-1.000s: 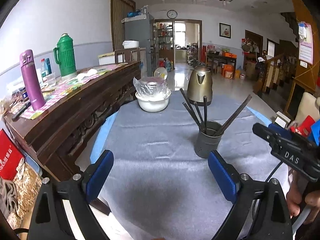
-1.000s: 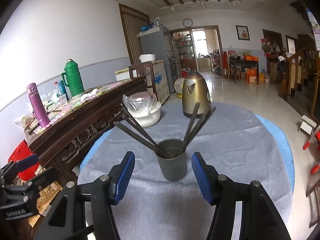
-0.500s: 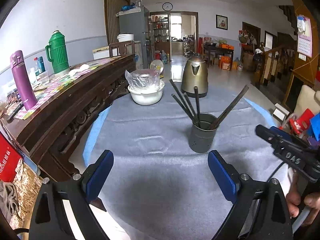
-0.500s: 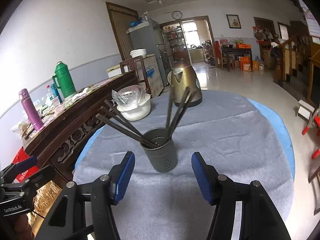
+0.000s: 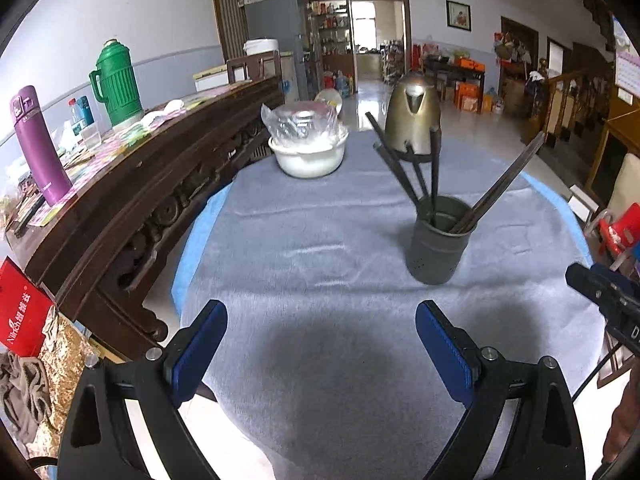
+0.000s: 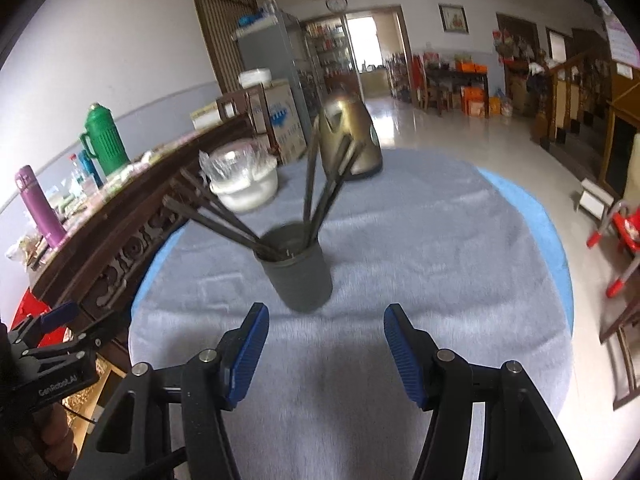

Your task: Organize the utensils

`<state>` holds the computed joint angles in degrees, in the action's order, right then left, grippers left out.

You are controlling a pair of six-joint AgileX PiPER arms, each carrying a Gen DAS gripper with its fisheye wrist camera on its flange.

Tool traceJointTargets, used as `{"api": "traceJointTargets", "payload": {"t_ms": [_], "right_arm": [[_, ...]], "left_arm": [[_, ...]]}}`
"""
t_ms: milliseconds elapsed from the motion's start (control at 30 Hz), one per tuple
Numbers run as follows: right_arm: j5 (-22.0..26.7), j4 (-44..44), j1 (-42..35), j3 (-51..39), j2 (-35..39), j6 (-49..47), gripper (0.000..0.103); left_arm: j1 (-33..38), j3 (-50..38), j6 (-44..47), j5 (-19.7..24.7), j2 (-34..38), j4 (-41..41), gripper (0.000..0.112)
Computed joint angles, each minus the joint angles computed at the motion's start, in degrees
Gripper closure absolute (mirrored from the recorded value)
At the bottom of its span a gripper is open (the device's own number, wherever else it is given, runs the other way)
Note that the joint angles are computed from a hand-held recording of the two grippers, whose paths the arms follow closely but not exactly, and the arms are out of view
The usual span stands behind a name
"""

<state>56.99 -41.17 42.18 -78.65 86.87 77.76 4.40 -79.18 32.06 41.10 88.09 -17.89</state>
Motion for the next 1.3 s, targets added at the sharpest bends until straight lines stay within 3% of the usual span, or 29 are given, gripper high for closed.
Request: {"api": "traceJointTargets", "payload": {"t_ms": [300, 1300], "right_arm": [[-1.98, 5.46, -2.37, -0.61, 1.63, -2.22, 0.039], [4.84, 4.19, 0.54, -8.94, 4.97, -4.97, 0.039]], "left_arm": [[-1.62, 0.63, -3.37, -1.40, -0.30, 4.82, 0.017], [-2.49, 0.88, -1.39, -2.99, -1.95, 3.95, 0.017]]}}
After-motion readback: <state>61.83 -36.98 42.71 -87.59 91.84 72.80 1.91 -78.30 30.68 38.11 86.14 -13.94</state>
